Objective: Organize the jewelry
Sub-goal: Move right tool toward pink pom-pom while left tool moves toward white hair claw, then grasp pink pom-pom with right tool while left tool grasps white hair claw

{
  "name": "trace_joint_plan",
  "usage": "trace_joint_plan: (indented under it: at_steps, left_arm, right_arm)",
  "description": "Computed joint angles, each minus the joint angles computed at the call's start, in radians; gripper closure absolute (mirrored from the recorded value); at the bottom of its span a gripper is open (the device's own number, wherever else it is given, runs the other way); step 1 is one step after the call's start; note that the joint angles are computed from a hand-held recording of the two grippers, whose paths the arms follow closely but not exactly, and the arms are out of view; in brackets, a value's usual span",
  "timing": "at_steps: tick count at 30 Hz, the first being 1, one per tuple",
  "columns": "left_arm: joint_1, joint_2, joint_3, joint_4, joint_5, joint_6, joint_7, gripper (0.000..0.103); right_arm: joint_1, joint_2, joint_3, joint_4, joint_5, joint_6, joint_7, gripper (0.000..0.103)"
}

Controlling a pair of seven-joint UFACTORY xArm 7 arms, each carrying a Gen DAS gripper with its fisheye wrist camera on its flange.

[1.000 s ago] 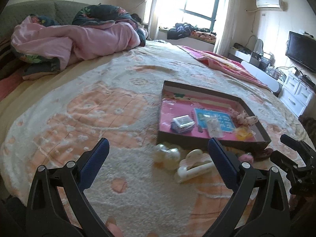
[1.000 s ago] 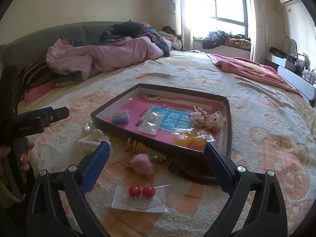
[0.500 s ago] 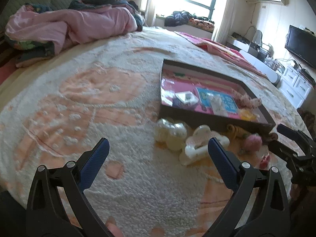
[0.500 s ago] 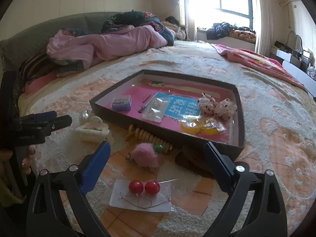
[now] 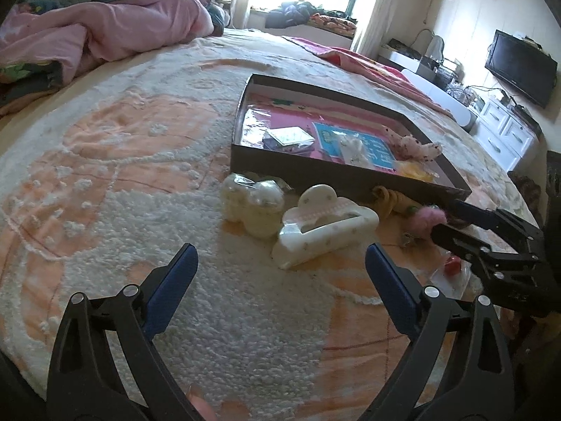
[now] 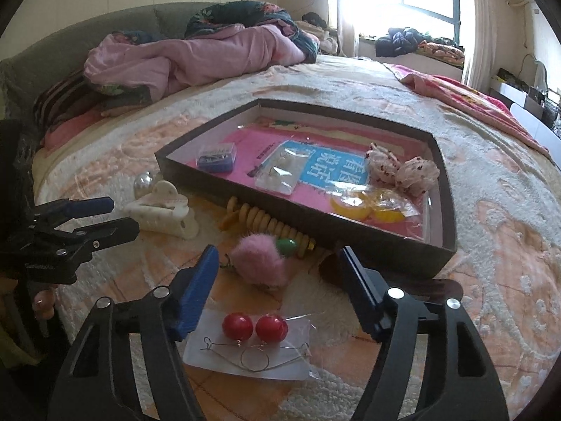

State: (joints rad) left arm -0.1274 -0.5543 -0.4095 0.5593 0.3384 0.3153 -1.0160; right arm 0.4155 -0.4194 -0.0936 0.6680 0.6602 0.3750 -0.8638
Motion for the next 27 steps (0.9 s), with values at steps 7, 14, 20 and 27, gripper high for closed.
trace_joint_plan:
  at_steps: [7,14,20,27]
  left_arm:
    - [0.007,0.057,-0.016,0.042,0.02,-0.004,-0.009,0.015]
    - [0.017,0.117,-0.038,0.102,0.07,0.021,-0.058,0.015]
    - [-0.002,0.175,-0.024,0.162,0.107,0.069,-0.106,0.025]
    - [-0.046,0.217,0.011,0.209,0.15,0.149,-0.177,0.036]
  right_arm:
    - [0.013,0.031,-0.014,0.026,0.038,0.036,-0.037,0.057]
    - [-0.021,0.036,0.009,0.047,0.072,0.108,-0.082,0.078]
    - [-0.039,0.01,-0.005,0.064,0.12,0.121,-0.101,0.078]
    - [-0.069,0.009,-0.022,0.091,0.16,0.135,-0.112,0.078]
